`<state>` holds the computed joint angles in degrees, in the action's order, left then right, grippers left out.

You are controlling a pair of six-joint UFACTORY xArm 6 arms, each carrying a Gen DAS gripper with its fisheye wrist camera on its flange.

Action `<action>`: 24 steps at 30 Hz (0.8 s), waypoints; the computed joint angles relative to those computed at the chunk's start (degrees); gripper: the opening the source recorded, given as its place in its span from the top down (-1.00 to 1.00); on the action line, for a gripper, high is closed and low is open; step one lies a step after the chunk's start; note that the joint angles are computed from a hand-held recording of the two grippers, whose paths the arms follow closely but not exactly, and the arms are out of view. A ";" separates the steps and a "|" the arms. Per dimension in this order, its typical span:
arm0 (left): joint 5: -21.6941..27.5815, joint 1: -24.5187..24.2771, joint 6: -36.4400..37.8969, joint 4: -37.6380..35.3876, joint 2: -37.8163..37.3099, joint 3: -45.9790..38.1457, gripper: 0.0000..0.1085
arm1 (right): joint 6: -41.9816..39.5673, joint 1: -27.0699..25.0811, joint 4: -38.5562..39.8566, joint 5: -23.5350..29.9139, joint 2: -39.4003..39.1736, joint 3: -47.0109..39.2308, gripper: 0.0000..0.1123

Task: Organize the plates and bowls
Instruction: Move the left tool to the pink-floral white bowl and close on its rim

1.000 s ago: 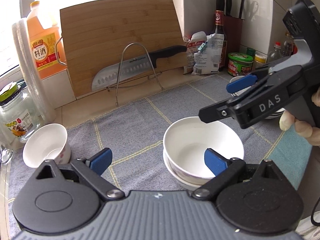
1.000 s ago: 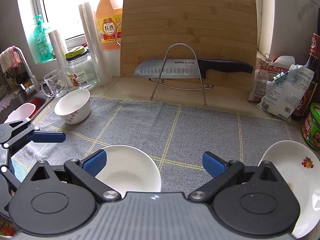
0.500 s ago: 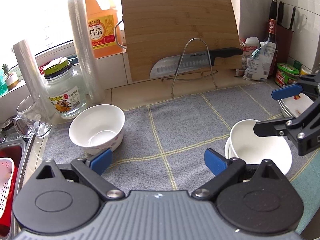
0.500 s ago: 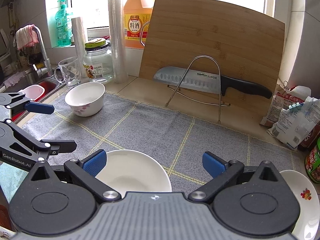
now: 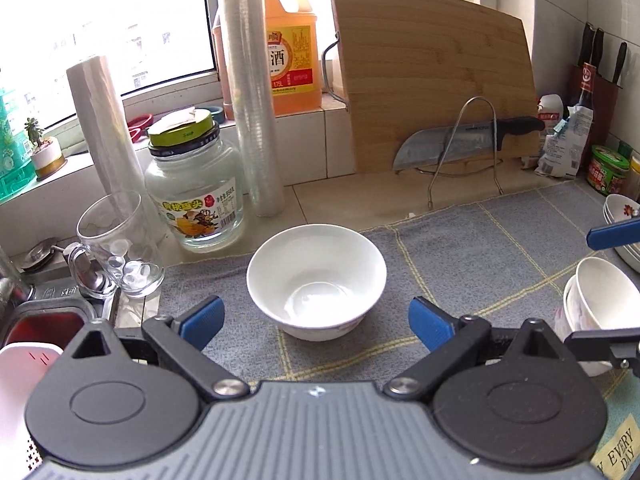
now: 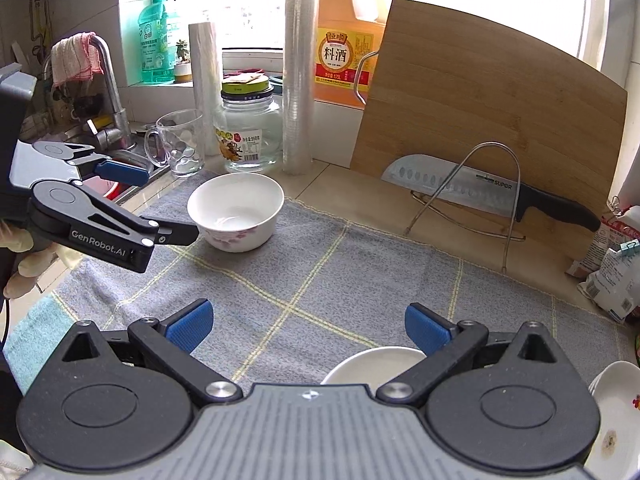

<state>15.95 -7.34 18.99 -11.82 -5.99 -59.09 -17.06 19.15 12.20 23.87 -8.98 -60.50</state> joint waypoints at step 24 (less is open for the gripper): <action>14.97 5.24 25.63 -17.59 21.30 -25.28 -0.59 | 17.73 7.29 -15.34 0.23 20.44 -18.58 -0.83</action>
<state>30.93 -2.11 44.63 -29.41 15.31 -84.37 0.68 26.44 -3.14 24.10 11.46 -79.08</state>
